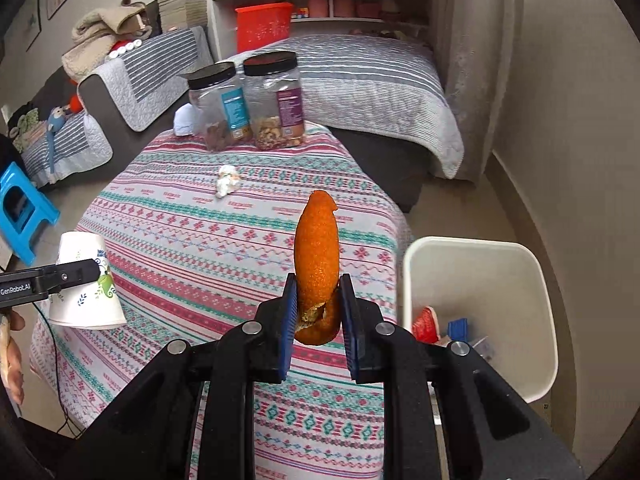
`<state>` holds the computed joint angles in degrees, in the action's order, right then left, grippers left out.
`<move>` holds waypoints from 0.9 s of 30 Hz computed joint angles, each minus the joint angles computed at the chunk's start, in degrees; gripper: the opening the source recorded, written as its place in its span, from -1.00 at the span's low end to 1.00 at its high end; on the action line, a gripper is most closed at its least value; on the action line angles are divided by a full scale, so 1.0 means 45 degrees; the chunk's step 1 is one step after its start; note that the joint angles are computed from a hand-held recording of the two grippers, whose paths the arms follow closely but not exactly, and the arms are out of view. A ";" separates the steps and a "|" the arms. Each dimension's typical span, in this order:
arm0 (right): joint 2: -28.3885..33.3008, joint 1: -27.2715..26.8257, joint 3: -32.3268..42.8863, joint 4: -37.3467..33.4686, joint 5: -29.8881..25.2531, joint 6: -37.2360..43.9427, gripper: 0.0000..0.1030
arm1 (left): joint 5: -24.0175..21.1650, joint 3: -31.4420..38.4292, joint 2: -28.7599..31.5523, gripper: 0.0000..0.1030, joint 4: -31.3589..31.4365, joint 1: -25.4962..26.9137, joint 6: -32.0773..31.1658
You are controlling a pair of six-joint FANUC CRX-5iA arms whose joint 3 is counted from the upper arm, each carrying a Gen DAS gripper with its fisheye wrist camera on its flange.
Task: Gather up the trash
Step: 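Carry the orange peel to the white bin with the right tool while the left tool carries the cup, then open the right tool to drop the peel while the left tool drops the cup into the bin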
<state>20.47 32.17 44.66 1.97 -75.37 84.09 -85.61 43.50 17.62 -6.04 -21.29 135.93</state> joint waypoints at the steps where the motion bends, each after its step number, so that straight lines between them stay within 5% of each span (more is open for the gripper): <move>1: -0.0032 -0.0141 -0.0065 0.0056 -0.0002 -0.0076 -0.62 | -0.0054 0.0157 0.0131 0.09 -0.0009 -0.0058 -0.0033; 20: 0.0643 -0.1771 -0.0246 0.2044 -0.0708 -0.1867 -0.57 | -0.1101 0.4018 0.2994 0.09 0.0143 -0.0902 -0.0587; 23: 0.0687 -0.1870 -0.0209 0.2373 -0.0812 -0.2213 -0.25 | -0.1334 0.5050 0.3645 0.09 0.0153 -0.1071 -0.0655; 24: 0.0626 -0.1876 -0.0333 0.2559 -0.0720 -0.2330 0.05 | -0.1448 0.5479 0.3915 0.09 0.0151 -0.1139 -0.0665; 27: 0.0473 -0.1897 -0.0593 0.3017 -0.0462 -0.2577 0.26 | -0.1786 0.7041 0.4889 0.09 0.0231 -0.1316 -0.0738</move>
<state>22.60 23.63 41.99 15.54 -77.45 72.50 -93.65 75.19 39.62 -5.00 -27.22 132.61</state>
